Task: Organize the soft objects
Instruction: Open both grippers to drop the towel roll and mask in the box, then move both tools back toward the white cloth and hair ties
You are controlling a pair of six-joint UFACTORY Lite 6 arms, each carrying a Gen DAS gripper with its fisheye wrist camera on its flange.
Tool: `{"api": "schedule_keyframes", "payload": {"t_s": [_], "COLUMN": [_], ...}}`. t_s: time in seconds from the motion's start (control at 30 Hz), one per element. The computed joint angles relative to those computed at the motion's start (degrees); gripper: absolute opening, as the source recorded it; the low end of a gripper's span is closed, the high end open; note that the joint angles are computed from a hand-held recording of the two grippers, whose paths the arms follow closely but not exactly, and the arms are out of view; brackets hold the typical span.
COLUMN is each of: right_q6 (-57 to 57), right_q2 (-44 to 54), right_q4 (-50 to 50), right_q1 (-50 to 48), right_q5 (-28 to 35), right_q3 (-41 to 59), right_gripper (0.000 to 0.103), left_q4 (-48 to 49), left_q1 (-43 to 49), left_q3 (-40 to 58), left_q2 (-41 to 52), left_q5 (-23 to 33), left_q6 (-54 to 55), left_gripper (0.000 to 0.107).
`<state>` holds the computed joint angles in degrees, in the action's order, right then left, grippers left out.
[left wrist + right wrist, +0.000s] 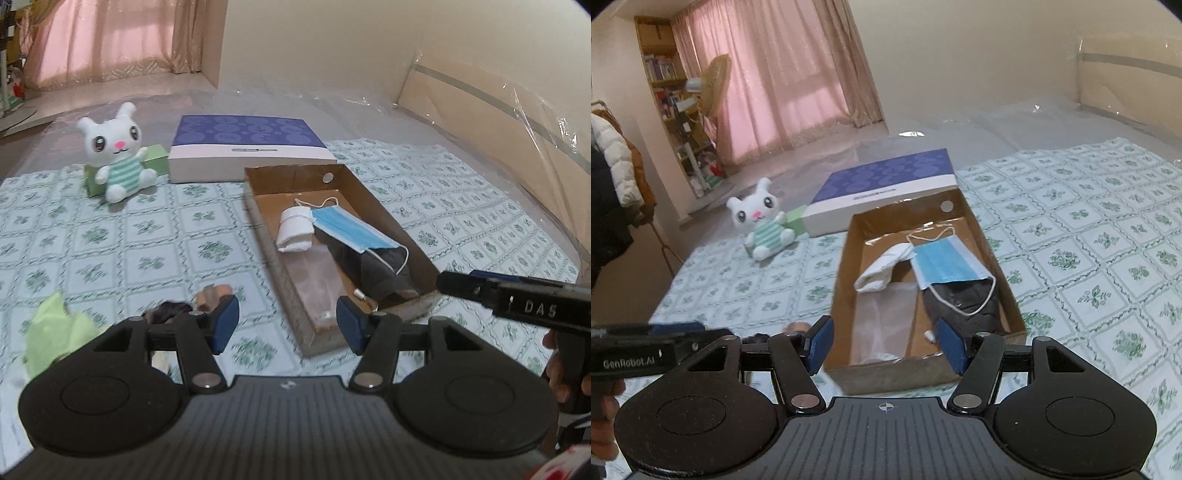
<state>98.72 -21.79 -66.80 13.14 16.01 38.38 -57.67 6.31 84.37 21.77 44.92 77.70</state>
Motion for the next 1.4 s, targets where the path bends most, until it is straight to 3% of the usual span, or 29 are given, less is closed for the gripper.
{"api": "schedule_keyframes", "payload": {"t_s": [0.17,0.5,1.03,1.4], "right_q6": [2.92,12.27,21.84,27.60], "right_q2": [-2.91,-3.60,6.05,15.86], "right_q4": [-0.34,-3.75,-10.97,-18.62], "right_q1": [7.94,19.34,26.43,26.26], "right_q5": [5.44,10.16,7.25,1.97], "right_q3": [-1.08,-2.52,-0.60,3.39], "right_gripper": [0.063,0.063,0.063,0.063], "left_q4": [-1.37,-1.53,1.11,3.56], "left_q1": [5.88,16.13,29.06,33.65], "left_q3": [-5.30,-11.51,-11.70,-8.79], "left_q2": [-4.92,-10.81,-9.61,-3.78], "left_q5": [2.42,6.57,7.91,2.67], "left_q6": [4.54,10.01,12.27,11.72], "left_gripper": [0.057,0.059,0.059,0.059]}}
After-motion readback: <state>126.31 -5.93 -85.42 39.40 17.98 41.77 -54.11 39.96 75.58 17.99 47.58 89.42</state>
